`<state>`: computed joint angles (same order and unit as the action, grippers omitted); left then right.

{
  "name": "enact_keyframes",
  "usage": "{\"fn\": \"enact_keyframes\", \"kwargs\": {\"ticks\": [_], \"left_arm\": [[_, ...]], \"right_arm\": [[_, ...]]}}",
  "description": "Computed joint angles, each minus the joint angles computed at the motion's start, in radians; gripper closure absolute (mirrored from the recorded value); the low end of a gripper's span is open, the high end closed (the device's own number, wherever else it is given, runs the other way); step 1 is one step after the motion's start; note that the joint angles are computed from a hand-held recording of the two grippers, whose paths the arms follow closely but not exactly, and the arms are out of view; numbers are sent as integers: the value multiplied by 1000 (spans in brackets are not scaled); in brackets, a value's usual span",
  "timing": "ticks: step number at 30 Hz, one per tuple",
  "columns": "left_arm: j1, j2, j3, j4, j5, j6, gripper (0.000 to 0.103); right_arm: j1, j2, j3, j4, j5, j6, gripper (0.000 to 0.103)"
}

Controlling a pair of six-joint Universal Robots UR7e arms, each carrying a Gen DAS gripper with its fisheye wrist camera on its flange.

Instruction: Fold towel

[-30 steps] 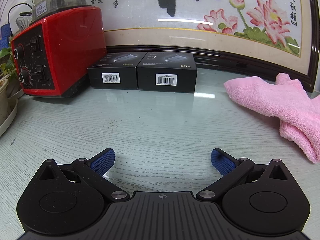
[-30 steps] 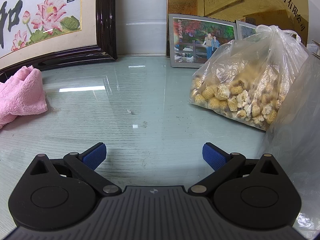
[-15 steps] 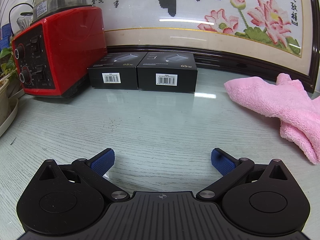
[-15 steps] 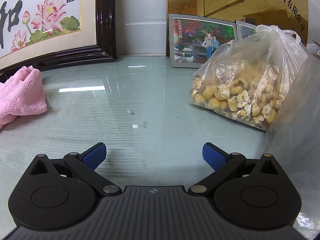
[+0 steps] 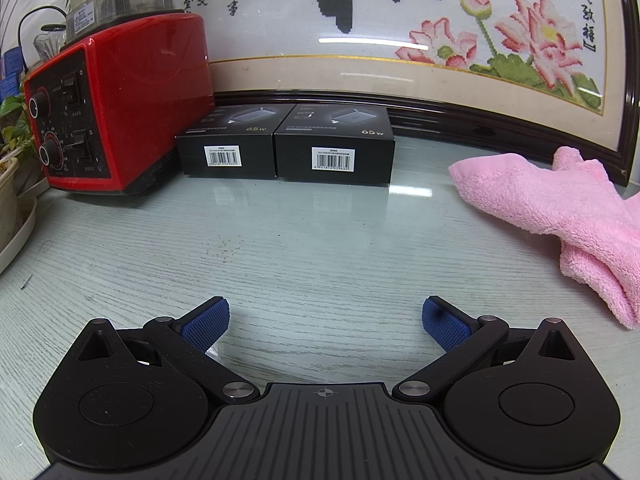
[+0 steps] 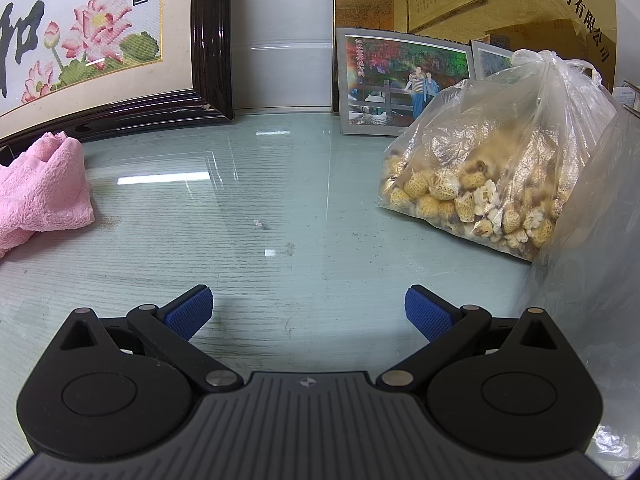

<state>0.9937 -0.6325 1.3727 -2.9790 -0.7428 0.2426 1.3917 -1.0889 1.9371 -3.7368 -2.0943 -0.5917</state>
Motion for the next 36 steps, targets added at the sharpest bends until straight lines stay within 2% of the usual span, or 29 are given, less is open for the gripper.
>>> {"fn": "enact_keyframes", "kwargs": {"ticks": [11,18,36], "left_arm": [[0,2,-3,0,0,0,0],[0,2,-3,0,0,0,0],[0,2,-2,0,0,0,0]], "right_arm": [[3,6,-3,-10,-10,3,0],[29,47,-30,-33,-59,26,0],[112,117,-122,103,25,47,0]]}}
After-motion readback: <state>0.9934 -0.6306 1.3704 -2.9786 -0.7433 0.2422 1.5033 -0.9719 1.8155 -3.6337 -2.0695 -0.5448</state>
